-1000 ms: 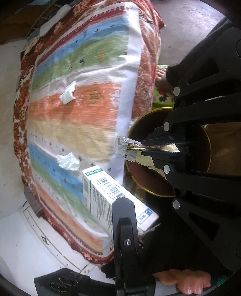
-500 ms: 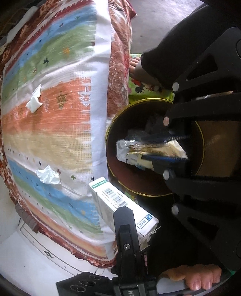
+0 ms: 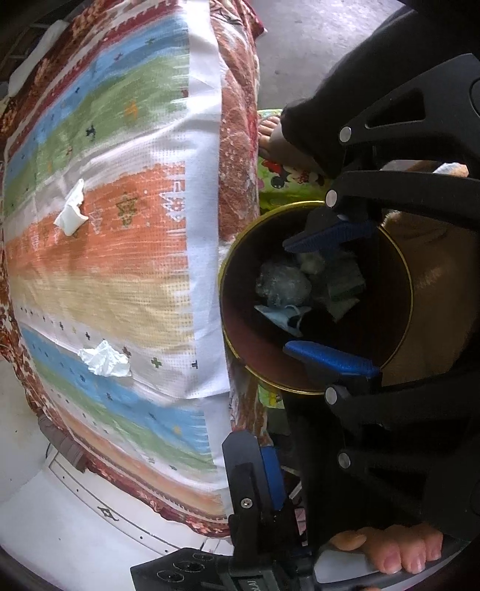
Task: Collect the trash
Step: 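Open both tools over the bin to drop the box and wrapper, then move both open tools back over the bed toward the tissue and paper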
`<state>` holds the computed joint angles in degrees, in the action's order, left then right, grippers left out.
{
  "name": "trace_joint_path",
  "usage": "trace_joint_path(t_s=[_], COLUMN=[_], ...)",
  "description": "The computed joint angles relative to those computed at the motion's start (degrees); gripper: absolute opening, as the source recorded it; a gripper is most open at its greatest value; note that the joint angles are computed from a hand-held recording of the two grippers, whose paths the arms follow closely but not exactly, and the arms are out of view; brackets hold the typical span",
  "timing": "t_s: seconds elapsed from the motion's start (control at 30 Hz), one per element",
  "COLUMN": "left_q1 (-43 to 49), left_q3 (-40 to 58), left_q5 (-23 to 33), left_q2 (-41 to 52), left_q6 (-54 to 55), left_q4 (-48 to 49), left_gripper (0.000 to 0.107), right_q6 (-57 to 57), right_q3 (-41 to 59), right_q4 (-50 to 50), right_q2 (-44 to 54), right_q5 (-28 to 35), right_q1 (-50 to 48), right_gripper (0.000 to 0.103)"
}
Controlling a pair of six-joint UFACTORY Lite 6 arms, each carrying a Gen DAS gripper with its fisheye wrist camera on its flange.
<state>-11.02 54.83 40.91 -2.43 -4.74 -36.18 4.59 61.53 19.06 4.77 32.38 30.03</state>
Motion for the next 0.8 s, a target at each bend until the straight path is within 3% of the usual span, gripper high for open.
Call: trace_joint_path(t_s=[0.3, 0.4, 0.57, 0.63, 0.8], left_q1=[1.05, -0.95, -2.12, -1.11, 2.89], left_q3=[4.07, 4.69, 9.35, 11.36, 16.14], left_q5=[-1.62, -5.11, -6.38, -6.15, -5.48], left_q2=[-0.26, -2.99, -2.04, -0.82, 3.43], left_q6=[-6.99, -12.19, -16.23, -15.84, -11.77], left_q4=[9.85, 16.95, 26.06, 26.82, 23.72], left_gripper=[0.089, 0.097, 0.097, 0.097, 0.097], right_q6=[9.66, 8.24, 9.45, 9.95, 6.43], right_q3=[2.07, 3.65, 7.59, 9.56, 15.36], right_q4=[-13.60, -13.84, -18.48, -20.83, -18.95], right_q2=[-4.35, -5.11, -4.64, -3.80, 0.31], right_q5=[-2.70, -3.22, -4.01, -4.13, -1.99], right_q1=[1.18, 0.52, 0.32, 0.19, -2.31], right_gripper=[0.052, 0.059, 0.088, 0.094, 0.094])
